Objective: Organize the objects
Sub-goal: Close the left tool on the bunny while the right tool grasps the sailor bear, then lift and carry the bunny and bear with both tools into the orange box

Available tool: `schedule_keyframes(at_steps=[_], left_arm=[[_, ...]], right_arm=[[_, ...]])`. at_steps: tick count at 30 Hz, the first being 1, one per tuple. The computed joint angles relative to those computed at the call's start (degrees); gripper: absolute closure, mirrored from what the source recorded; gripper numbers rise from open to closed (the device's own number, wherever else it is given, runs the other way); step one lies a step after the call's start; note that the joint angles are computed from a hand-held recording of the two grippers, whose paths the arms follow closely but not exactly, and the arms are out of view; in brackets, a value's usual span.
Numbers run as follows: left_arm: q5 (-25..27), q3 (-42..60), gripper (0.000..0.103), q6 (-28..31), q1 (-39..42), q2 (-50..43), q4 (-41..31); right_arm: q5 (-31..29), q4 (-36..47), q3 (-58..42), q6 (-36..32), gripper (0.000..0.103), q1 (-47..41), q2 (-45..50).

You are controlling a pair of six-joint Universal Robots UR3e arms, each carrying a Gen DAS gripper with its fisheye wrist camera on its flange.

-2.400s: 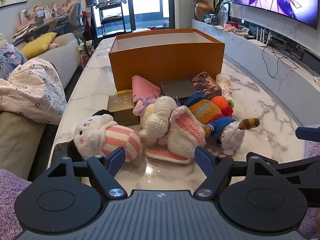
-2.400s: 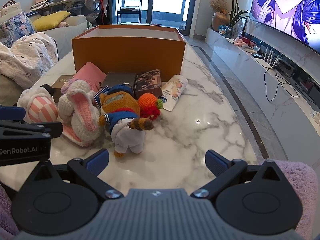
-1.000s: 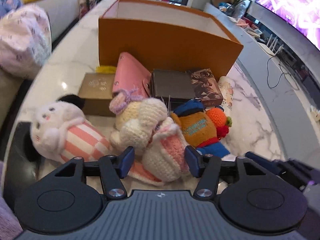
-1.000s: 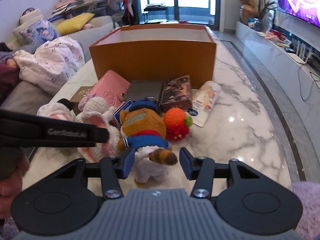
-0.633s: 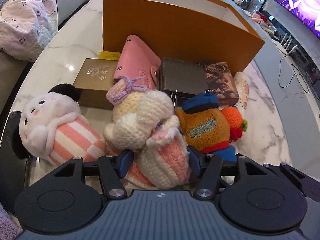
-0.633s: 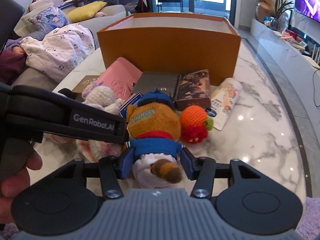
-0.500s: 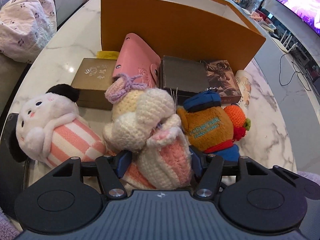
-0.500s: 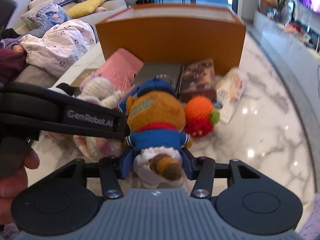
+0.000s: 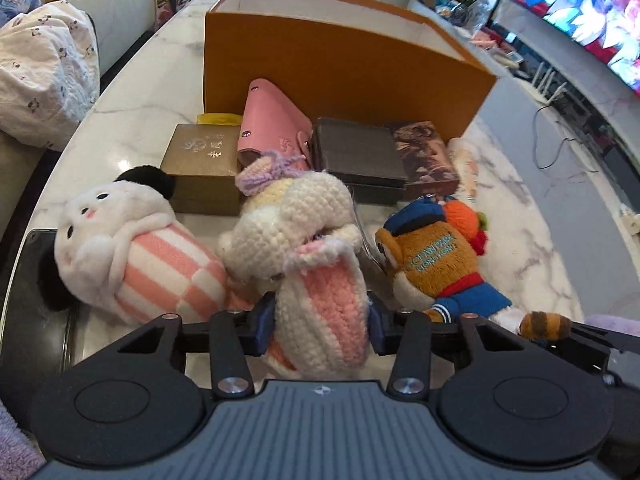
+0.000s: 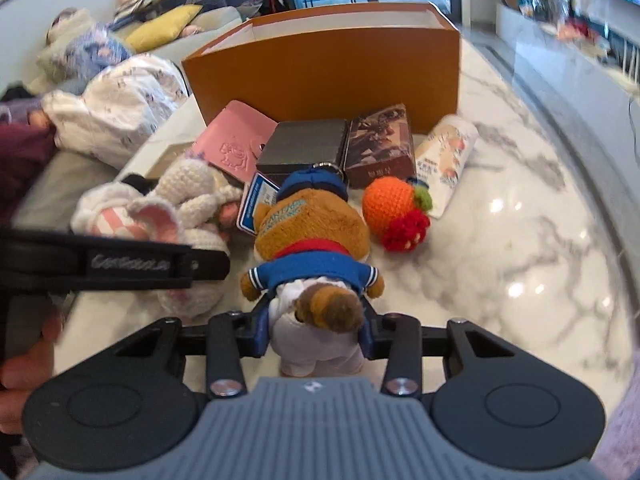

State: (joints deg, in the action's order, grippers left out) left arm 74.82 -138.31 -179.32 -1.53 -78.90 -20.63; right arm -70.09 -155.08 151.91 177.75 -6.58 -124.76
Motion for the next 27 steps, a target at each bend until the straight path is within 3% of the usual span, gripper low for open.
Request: schedule_keyframes(at_steps=[9,12,14,20,27], left_arm=[[-8.9,-2.2,0.051,6.3,6.9,15.9,-11.2],[-12.0,1.7,0.051,8.9,9.2,17.5,-16.3],[-13.6,5.3,0.051,10.1,10.4,16.4,-19.0],[-16.0,18.5,0.051,11.3,10.5,7.3,-21.6],[-11.6,39.7,0.051,12.9,5.7,-10.2,-23.1]], right_arm=[[7.2,23.1,-2.0,-3.3,0.06,-8.8,-24.2],[10.0,26.5,-5.5,-4.6,0.06,-11.3,-25.3],[11.9,25.4,-8.0,-4.3,0.06,-12.3,-23.0],[10.0,7.9,-17.1,1.3,0.06,-6.8,-3.1],[8.1,-1.6,-36.4,7.7,0.06,-2.1,21.6]])
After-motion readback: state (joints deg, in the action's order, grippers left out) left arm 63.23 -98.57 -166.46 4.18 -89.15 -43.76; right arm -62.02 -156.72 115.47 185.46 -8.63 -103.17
